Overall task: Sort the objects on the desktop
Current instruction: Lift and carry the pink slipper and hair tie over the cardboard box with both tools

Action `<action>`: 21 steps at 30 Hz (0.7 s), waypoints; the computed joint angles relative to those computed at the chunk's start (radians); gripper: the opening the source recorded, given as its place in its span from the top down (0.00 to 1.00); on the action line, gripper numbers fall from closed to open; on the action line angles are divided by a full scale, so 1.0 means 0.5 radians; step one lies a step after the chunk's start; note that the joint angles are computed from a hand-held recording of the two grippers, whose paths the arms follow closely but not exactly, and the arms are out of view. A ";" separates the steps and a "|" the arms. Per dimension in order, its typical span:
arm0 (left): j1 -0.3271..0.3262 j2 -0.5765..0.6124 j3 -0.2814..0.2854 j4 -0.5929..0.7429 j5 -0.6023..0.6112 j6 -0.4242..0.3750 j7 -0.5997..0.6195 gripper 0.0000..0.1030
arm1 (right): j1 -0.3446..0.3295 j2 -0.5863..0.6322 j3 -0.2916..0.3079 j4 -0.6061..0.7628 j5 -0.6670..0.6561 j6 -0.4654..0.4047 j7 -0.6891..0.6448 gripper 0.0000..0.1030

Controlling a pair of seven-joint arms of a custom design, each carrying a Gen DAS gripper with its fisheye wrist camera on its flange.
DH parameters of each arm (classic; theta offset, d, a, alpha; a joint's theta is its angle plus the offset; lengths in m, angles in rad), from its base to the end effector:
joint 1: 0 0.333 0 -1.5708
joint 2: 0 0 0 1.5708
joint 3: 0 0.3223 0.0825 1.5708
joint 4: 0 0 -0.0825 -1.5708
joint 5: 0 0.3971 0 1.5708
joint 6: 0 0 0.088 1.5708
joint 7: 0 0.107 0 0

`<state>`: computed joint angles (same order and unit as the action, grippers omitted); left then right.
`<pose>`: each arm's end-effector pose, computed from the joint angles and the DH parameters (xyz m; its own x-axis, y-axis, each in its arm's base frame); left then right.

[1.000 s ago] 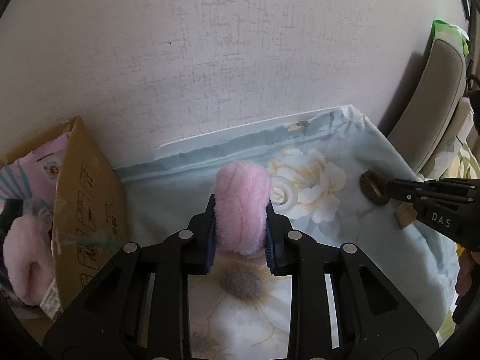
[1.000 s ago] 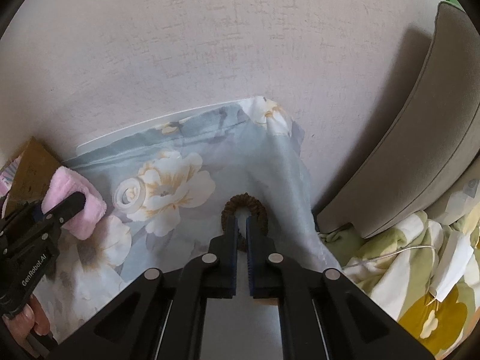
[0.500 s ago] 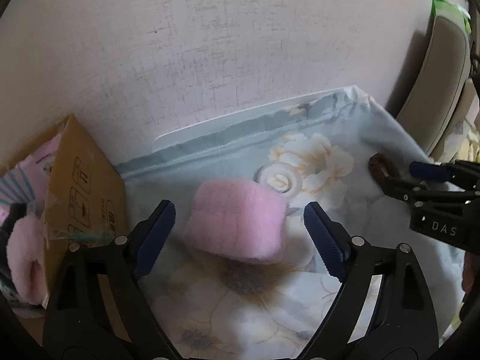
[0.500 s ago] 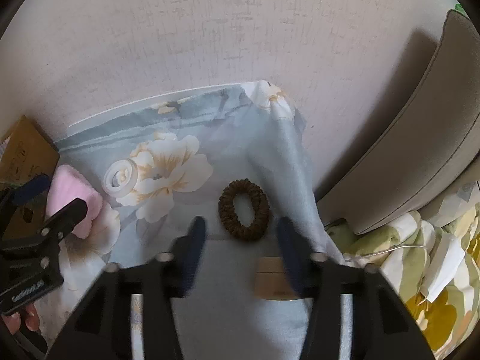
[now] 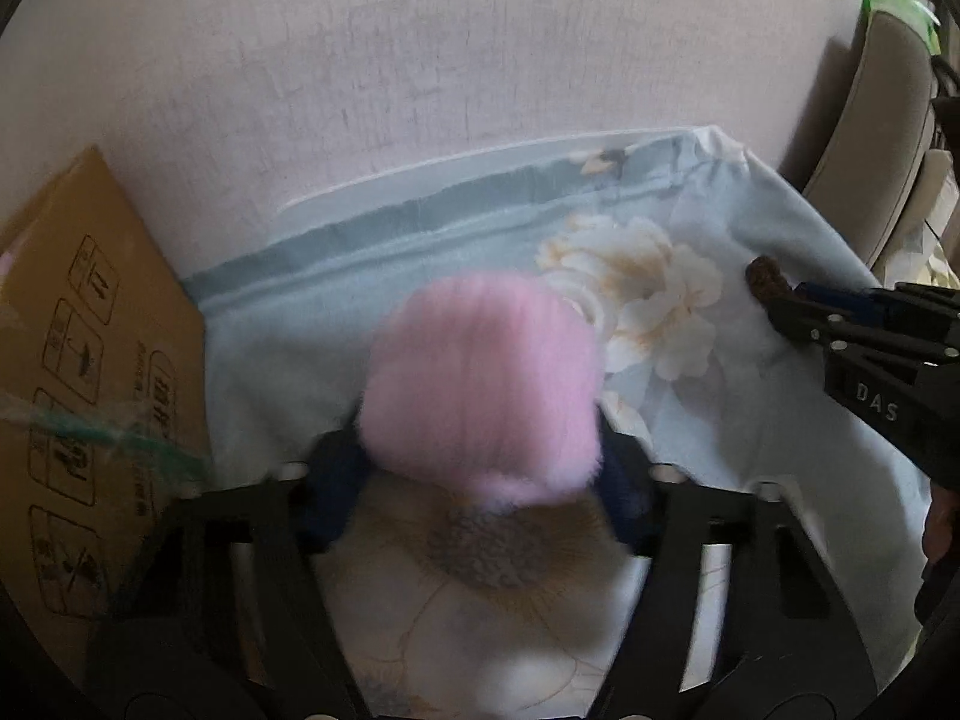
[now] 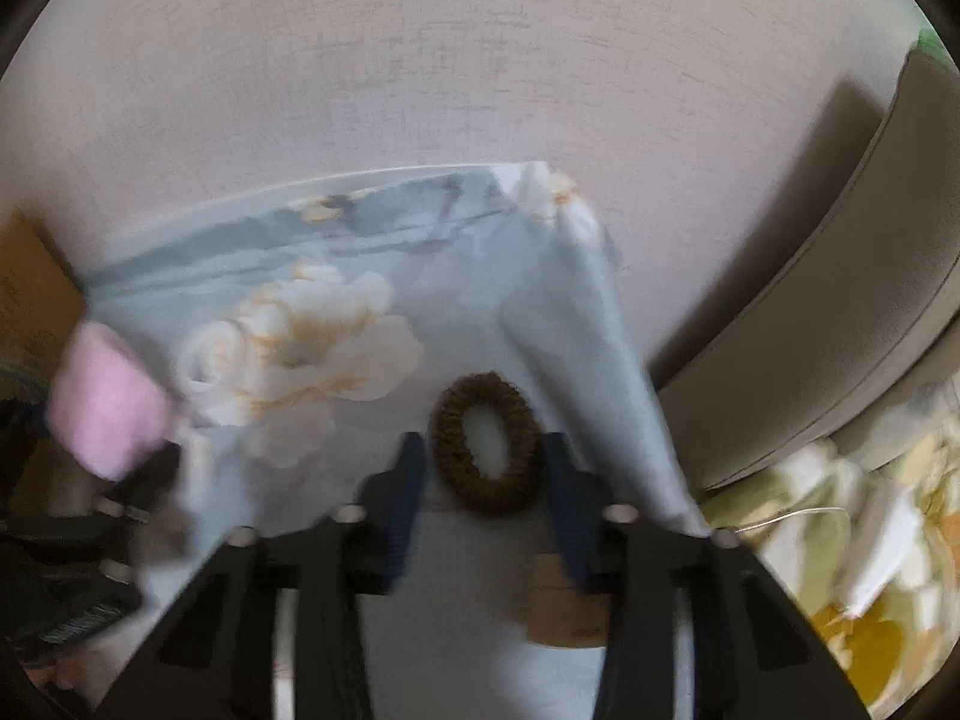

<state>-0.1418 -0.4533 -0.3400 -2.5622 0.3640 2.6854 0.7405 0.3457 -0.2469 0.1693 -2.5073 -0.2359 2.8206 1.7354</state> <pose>0.3921 -0.2243 0.4693 0.0476 -0.9987 0.0199 -0.7931 -0.0499 -0.6071 0.4209 0.2533 0.4295 0.4932 -0.8594 0.1350 -0.6981 -0.4836 -0.5280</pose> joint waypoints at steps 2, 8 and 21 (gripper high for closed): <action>-0.002 -0.012 0.002 -0.005 0.003 0.010 0.003 0.60 | -0.006 -0.005 0.009 -0.004 -0.017 0.011 0.012 0.85; -0.032 -0.048 0.024 -0.009 -0.045 0.013 0.064 0.66 | 0.029 -0.032 -0.002 -0.036 0.016 0.117 -0.002 0.89; -0.059 -0.234 0.049 0.036 -0.155 -0.079 0.197 0.66 | 0.194 -0.238 -0.033 -0.043 0.272 0.082 -0.143 0.89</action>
<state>-0.1714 -0.5704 -0.3157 -2.5441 0.2867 2.6459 0.8388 0.4425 -0.3659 0.1530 -2.5288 -0.1001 2.8617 1.6637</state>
